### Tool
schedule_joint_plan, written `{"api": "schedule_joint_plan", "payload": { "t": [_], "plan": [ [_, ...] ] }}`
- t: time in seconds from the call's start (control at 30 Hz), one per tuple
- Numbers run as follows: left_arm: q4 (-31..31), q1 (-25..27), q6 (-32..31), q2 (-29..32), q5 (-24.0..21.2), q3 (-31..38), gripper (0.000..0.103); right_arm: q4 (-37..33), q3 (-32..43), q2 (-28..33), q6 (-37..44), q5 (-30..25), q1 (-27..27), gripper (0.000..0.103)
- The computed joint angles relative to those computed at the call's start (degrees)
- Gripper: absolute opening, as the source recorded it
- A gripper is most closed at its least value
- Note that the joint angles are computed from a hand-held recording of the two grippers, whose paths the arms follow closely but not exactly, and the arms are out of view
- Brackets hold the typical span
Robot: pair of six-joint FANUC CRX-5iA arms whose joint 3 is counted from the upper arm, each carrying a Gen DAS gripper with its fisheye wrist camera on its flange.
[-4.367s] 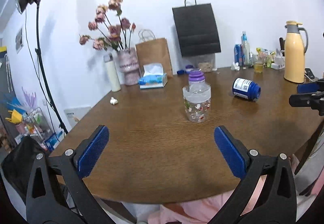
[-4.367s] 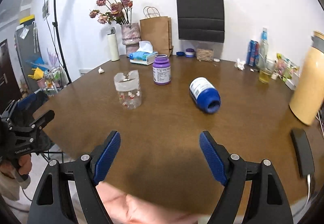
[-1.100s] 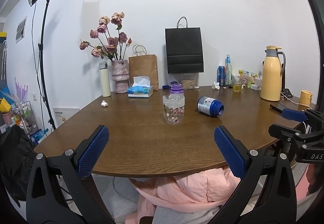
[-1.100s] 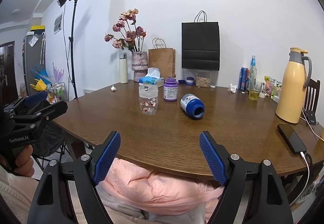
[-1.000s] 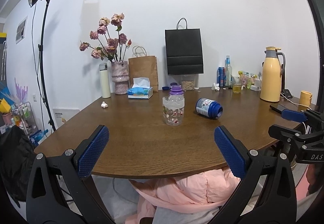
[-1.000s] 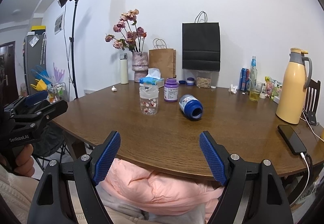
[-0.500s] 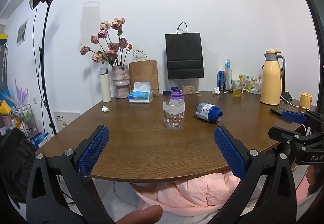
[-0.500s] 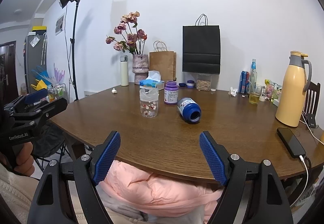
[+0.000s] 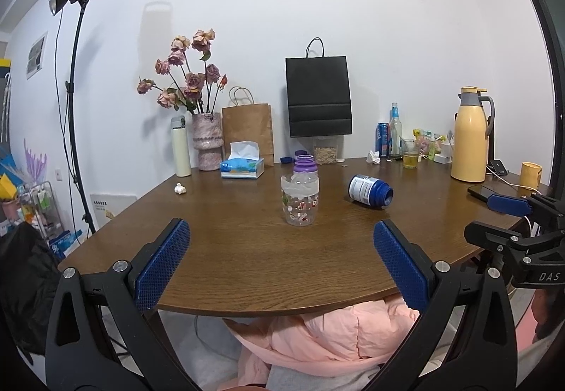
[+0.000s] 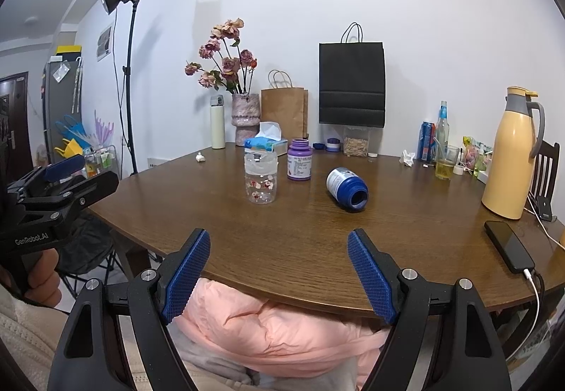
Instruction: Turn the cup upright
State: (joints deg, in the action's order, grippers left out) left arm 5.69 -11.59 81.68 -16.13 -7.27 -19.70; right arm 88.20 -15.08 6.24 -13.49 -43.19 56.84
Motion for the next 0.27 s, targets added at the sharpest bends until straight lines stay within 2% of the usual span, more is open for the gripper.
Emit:
{"api": "schedule_joint_plan", "payload": {
  "t": [0.27],
  "plan": [
    [-0.33, -0.09, 0.37, -0.07, -0.18, 0.02, 0.103, 0.08, -0.23, 0.14, -0.49, 0.3, -0.05, 0.085]
  ]
}}
